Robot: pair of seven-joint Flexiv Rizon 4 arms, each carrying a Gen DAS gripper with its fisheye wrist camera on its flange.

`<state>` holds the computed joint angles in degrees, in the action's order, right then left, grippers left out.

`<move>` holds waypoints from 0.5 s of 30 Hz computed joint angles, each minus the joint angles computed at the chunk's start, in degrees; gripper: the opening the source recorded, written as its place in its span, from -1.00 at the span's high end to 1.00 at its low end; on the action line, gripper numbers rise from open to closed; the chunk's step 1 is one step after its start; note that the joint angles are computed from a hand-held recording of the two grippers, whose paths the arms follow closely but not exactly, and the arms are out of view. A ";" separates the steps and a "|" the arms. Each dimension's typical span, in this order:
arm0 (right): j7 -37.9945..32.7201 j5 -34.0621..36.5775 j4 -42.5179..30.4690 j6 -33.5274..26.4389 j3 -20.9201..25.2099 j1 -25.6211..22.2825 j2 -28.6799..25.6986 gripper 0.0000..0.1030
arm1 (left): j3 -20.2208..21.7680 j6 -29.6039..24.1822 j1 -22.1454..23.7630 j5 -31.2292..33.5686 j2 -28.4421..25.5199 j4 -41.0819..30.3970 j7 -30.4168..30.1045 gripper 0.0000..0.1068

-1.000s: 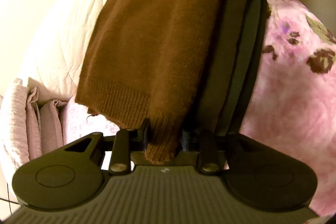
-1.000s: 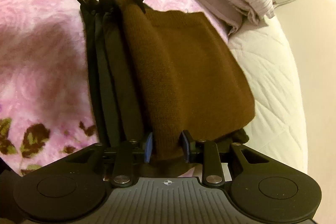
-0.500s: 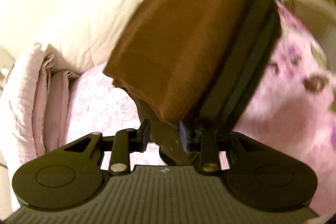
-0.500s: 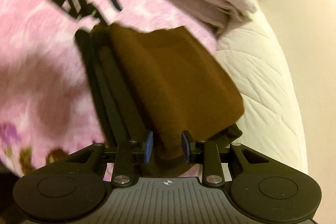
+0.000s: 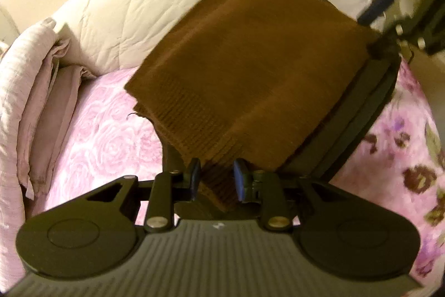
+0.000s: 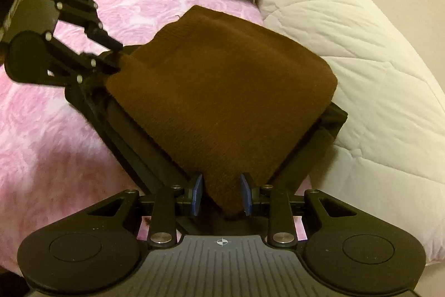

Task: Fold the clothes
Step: 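Open both tools and release the cardigan on the stack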

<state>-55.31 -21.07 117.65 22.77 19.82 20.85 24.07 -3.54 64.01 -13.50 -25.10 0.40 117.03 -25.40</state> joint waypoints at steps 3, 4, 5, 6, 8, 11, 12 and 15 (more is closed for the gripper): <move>-0.27 1.59 0.00 0.37 -0.84 -0.12 0.45 0.45 | 0.26 -2.50 0.46 2.36 0.69 -0.83 -4.36 0.59; 0.02 2.14 -0.28 0.19 -0.91 -0.21 0.55 0.45 | 0.31 -3.21 0.56 3.50 0.96 -1.01 -5.50 0.60; 0.57 2.66 -0.59 0.10 -0.98 -0.37 0.77 0.45 | 0.37 -3.70 0.63 4.51 1.29 -1.11 -6.49 0.60; 1.13 3.17 -0.90 0.02 -1.05 -0.53 0.98 0.45 | 0.41 -4.31 0.71 5.55 1.63 -1.32 -7.82 0.60; 2.54 4.17 -1.62 -0.36 -1.11 -0.89 1.49 0.45 | 0.52 -5.99 0.99 7.26 2.37 -1.90 -11.78 0.59; 7.12 5.81 -2.14 -0.77 -0.81 -1.85 2.66 0.45 | 0.65 -9.81 1.68 9.74 3.15 -3.42 -18.97 0.46; 9.15 6.24 -2.14 -0.79 -0.58 -2.24 3.21 0.45 | 0.66 -10.88 1.82 10.86 3.75 -3.60 -21.70 0.43; 14.49 7.15 -2.27 -1.27 -0.03 -3.07 4.26 0.45 | 0.64 -14.42 2.22 14.02 5.75 -3.95 -29.33 0.40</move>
<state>-40.82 -13.92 115.38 21.50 19.79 17.78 28.33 -2.91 49.59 -11.28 -11.07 6.15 113.08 -54.73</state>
